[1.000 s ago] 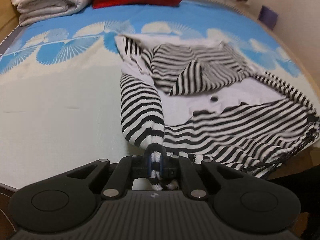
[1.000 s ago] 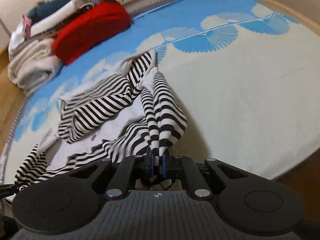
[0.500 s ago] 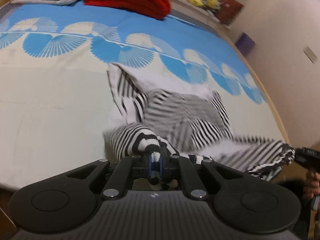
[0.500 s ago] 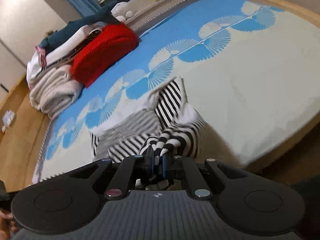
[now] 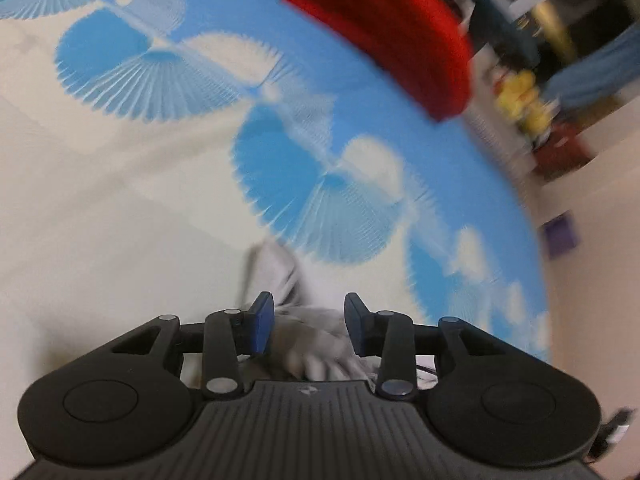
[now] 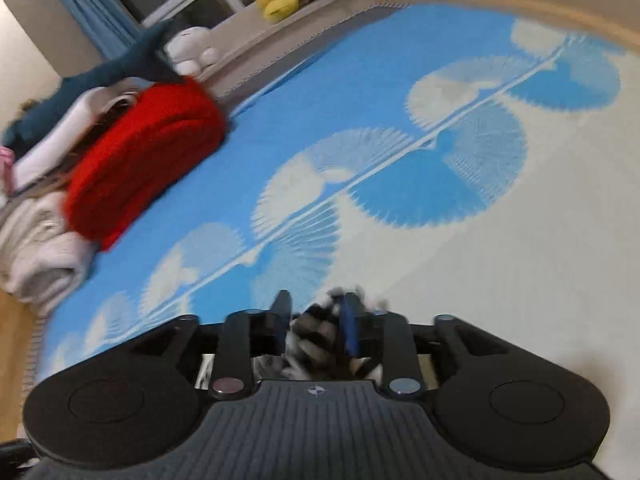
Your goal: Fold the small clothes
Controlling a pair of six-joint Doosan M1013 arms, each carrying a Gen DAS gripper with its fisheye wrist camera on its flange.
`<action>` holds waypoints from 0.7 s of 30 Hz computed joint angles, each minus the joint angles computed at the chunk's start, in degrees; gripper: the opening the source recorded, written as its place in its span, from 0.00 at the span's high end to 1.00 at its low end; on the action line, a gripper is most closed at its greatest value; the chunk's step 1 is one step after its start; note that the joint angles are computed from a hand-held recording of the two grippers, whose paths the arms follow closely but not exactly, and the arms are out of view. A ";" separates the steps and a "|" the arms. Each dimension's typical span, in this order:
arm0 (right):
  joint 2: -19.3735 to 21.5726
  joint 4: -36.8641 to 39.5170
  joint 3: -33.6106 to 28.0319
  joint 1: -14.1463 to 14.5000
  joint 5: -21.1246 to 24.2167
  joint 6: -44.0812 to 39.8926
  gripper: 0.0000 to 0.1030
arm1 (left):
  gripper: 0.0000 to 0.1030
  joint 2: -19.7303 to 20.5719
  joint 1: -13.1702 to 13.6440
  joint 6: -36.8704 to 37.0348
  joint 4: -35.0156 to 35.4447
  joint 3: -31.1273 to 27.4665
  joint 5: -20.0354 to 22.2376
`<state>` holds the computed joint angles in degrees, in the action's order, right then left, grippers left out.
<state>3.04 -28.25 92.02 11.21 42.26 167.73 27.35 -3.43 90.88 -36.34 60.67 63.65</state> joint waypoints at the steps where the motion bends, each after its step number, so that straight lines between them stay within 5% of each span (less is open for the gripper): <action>1: -0.05 1.52 0.30 -0.71 -1.59 -0.29 0.61 | 0.59 0.04 0.30 2.99 -2.62 -0.05 0.18; 4: -0.69 9.27 1.69 -2.98 -6.81 -9.31 0.60 | 0.52 1.26 -0.16 14.04 -3.09 -2.35 5.54; 9: 0.42 29.27 0.79 -5.05 -3.97 -38.75 0.58 | 0.36 0.45 -2.83 28.83 5.72 -0.95 7.72; 13: 1.79 25.94 -0.95 -3.25 1.42 -50.40 0.55 | 0.26 -1.07 -5.26 32.96 12.71 2.20 2.44; 18: 3.55 15.14 -1.76 -0.75 3.41 -49.02 0.51 | 0.27 -0.36 -6.91 28.55 18.04 2.51 -4.16; 21: 4.96 6.88 -2.50 0.70 4.03 -47.82 0.51 | 0.39 0.82 -7.21 22.66 18.04 1.16 -6.23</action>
